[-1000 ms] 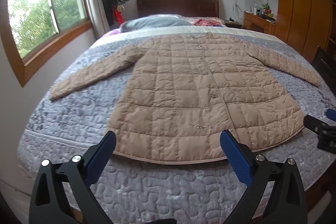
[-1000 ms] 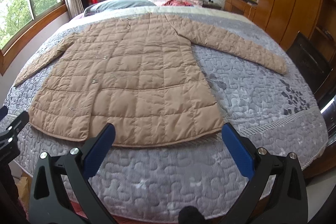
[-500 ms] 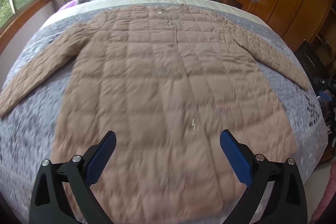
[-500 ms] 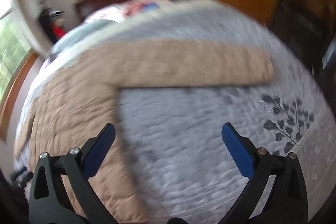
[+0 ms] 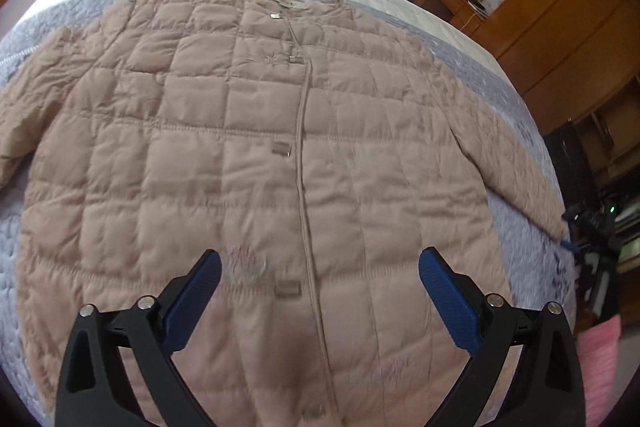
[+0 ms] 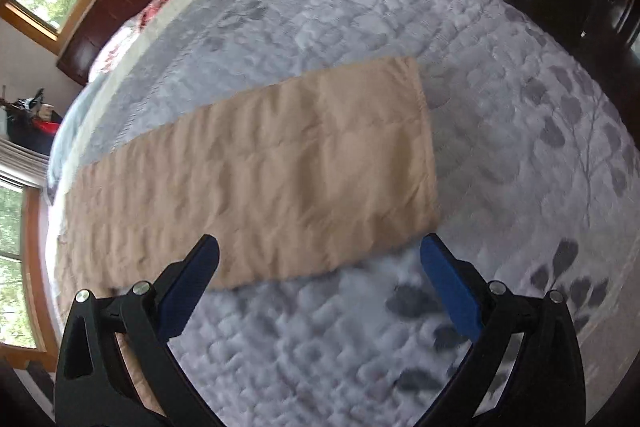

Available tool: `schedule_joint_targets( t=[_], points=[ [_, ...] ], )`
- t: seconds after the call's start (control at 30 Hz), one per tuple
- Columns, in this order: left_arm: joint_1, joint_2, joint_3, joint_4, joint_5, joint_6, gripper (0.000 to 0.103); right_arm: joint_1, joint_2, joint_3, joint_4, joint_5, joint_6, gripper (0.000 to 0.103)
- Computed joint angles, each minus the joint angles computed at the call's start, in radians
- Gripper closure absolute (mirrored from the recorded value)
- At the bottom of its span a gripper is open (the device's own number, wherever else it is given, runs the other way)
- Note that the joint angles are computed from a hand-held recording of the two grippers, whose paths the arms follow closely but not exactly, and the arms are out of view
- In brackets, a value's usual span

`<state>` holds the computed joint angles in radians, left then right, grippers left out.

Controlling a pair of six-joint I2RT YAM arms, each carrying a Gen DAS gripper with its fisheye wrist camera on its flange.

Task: Fold large clothes
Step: 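Grasp the coat sleeve with the right gripper and lift it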

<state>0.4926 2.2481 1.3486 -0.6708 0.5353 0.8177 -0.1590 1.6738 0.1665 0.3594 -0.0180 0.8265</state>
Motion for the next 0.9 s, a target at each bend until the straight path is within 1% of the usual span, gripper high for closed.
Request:
schedule_joint_targets(
  t=[0.07,0.13,0.2,0.27,0.3,0.33,0.37,0.4,0.43,0.47,0.53,0.57,0.63,0.7,0.77,0.83,0.9],
  points=[
    [-0.013,0.031,0.04,-0.014,0.005,-0.018,0.004,-0.055,0.044,0.019,0.014,0.013,-0.033,0.004],
    [-0.022,0.058,0.069,-0.018,0.015,-0.034,0.004,-0.143,0.092,0.022,0.067,-0.029,-0.086,0.004],
    [-0.028,0.08,0.093,-0.028,0.024,-0.034,0.005,-0.209,0.166,0.036,0.116,-0.084,-0.116,0.01],
    [-0.032,0.1,0.115,-0.032,0.033,-0.031,0.005,-0.208,0.187,0.049,0.117,-0.063,-0.125,0.028],
    [-0.033,0.106,0.123,-0.034,0.036,-0.033,0.007,-0.195,0.182,0.054,0.109,-0.037,-0.132,0.034],
    [-0.035,0.113,0.132,-0.034,0.038,-0.036,0.009,-0.191,0.178,0.055,0.112,-0.038,-0.146,0.045],
    [-0.037,0.119,0.141,-0.035,0.039,-0.039,0.011,-0.183,0.166,0.053,0.106,-0.028,-0.149,0.062],
    [-0.037,0.125,0.148,-0.033,0.04,-0.042,0.017,-0.172,0.15,0.056,0.087,-0.018,-0.149,0.075],
    [-0.038,0.129,0.151,-0.026,0.038,-0.048,0.021,-0.179,0.147,0.055,0.102,-0.047,-0.157,0.094],
    [-0.037,0.132,0.154,-0.022,0.038,-0.05,0.023,-0.187,0.131,0.041,0.125,-0.087,-0.148,0.095],
    [-0.037,0.139,0.157,-0.015,0.039,-0.05,0.031,-0.154,0.072,0.024,0.139,-0.103,-0.126,0.096],
    [-0.036,0.139,0.155,-0.009,0.04,-0.049,0.034,-0.1,0.013,0.017,0.133,-0.085,-0.113,0.096],
    [-0.034,0.135,0.149,0.005,0.04,-0.051,0.044,-0.002,-0.077,0.018,0.124,-0.063,-0.083,0.096],
    [-0.036,0.135,0.152,0.005,0.047,-0.051,0.048,0.121,-0.129,0.059,0.106,-0.048,-0.044,0.096],
    [-0.034,0.135,0.154,0.002,0.055,-0.043,0.054,0.236,-0.116,0.145,0.046,-0.004,-0.03,0.096],
    [-0.03,0.131,0.151,0.005,0.065,-0.034,0.062,0.322,-0.061,0.237,0.017,0.02,-0.024,0.096],
    [-0.025,0.128,0.152,0.007,0.072,-0.03,0.063,0.395,0.036,0.362,0.008,0.018,-0.021,0.096]
  ],
)
